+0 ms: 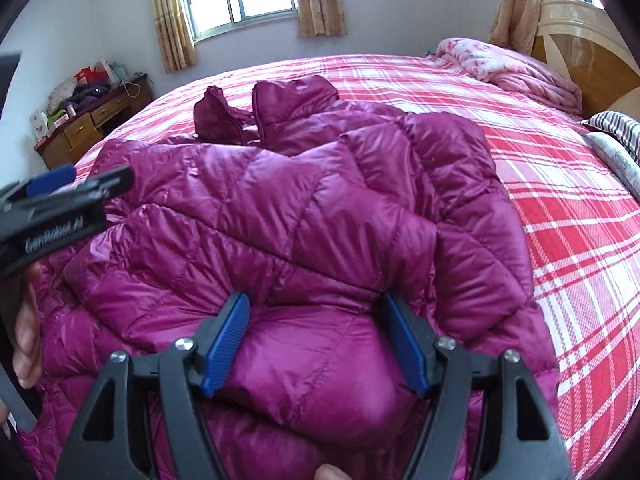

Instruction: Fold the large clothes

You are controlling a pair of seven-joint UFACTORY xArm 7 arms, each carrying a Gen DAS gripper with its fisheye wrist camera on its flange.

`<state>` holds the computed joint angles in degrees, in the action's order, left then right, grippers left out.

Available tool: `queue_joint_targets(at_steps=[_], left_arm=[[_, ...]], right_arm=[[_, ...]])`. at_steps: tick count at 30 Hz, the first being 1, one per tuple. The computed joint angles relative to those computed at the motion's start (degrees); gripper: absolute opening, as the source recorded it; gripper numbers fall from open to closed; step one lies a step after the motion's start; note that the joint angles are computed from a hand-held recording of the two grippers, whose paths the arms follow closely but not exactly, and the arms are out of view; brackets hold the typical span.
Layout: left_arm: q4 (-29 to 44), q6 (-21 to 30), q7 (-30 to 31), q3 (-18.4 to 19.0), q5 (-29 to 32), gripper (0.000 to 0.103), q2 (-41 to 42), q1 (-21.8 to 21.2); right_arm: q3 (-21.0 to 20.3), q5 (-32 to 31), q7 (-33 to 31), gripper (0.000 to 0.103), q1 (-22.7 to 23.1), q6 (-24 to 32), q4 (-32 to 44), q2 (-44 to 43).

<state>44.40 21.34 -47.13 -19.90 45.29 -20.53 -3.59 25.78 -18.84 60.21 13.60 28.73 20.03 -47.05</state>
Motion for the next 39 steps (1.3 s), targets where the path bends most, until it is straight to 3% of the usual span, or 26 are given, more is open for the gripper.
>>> queue_joint_targets(at_steps=[3,8,15,20,23,25,35,39], left_arm=[[1.36,0.60,0.88,0.59,-1.23,0.084,1.07,-0.68],[3.53,2.56,-0.81,0.73,1.66,0.085,4.85,-0.09],[3.36,1.48,-0.80,5.41,1.89,0.088,9.32,-2.68],[2.87,-0.37,3.49,8.51,-4.83,0.093,10.72,-4.60],[2.14,-2.13,10.42,11.23,-14.88,0.096,11.40,-6.17],[2.00,-1.95,12.77,11.38,-18.12,0.098,11.37,-6.32],[1.54,-1.61,13.79,10.46,-19.05,0.100,11.06,-5.24],[0.48,-3.13,14.59,10.54,-20.14,0.100,10.29,-4.67]], right_arm=[[0.03,-0.13,0.17,0.072,-0.17,-0.38,-0.09,0.05],[0.13,-0.20,0.35,0.072,-0.16,-0.50,-0.24,-0.11],[0.25,-0.15,0.46,0.072,-0.08,-0.32,-0.23,-0.28],[0.34,-0.29,0.54,0.072,-0.15,-0.28,-0.14,-0.18],[0.45,-0.45,0.46,0.072,-0.13,0.03,-0.01,-0.13],[0.63,-0.57,0.44,0.072,-0.12,0.49,0.30,0.08],[-0.32,-0.07,-2.76,0.074,2.25,3.78,1.60,1.17],[-5.45,2.07,-10.12,0.074,5.78,6.16,2.94,1.98]])
